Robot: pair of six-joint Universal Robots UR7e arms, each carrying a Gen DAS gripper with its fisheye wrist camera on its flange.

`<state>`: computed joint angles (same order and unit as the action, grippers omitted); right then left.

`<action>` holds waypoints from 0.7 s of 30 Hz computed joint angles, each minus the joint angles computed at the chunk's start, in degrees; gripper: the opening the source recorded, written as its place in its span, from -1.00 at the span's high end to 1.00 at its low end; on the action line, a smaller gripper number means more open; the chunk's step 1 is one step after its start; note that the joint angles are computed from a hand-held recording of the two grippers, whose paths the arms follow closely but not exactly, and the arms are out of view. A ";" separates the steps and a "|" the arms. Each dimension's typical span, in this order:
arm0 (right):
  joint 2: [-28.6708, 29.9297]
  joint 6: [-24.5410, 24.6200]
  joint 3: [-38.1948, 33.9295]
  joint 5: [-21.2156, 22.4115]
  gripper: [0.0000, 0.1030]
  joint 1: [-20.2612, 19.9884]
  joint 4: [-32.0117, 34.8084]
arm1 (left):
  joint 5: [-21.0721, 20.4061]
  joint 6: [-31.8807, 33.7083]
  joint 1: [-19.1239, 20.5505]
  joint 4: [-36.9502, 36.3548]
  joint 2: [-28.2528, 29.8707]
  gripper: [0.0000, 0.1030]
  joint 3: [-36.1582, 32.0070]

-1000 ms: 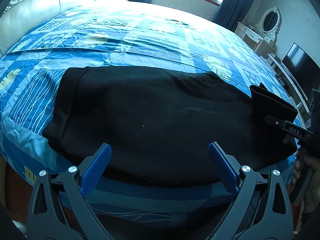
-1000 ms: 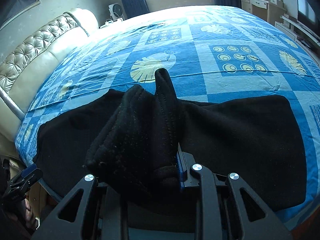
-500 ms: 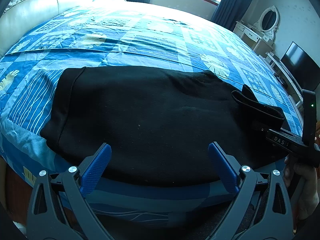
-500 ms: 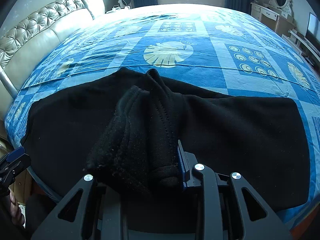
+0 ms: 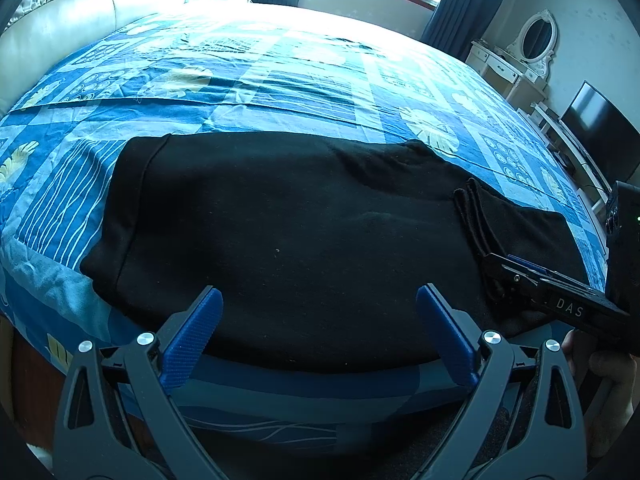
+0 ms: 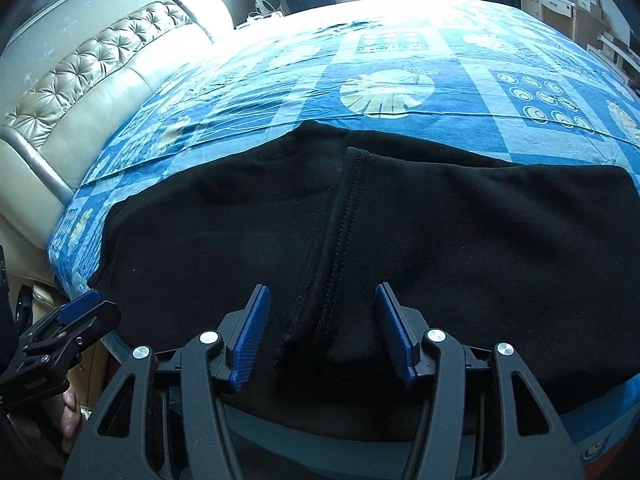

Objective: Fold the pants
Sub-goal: 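Lay the leg ends onto the folded trousers and open the right gripper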

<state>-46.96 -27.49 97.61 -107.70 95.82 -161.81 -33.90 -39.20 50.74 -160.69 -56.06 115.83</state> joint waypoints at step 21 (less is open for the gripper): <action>-10.61 2.80 -2.90 21.98 -0.35 -6.81 11.79 | -0.05 2.87 -1.05 -4.47 0.63 -0.89 0.86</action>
<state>-57.57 -24.70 94.71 -85.72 89.01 -150.02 -33.95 -36.33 49.69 -165.15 -55.43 116.68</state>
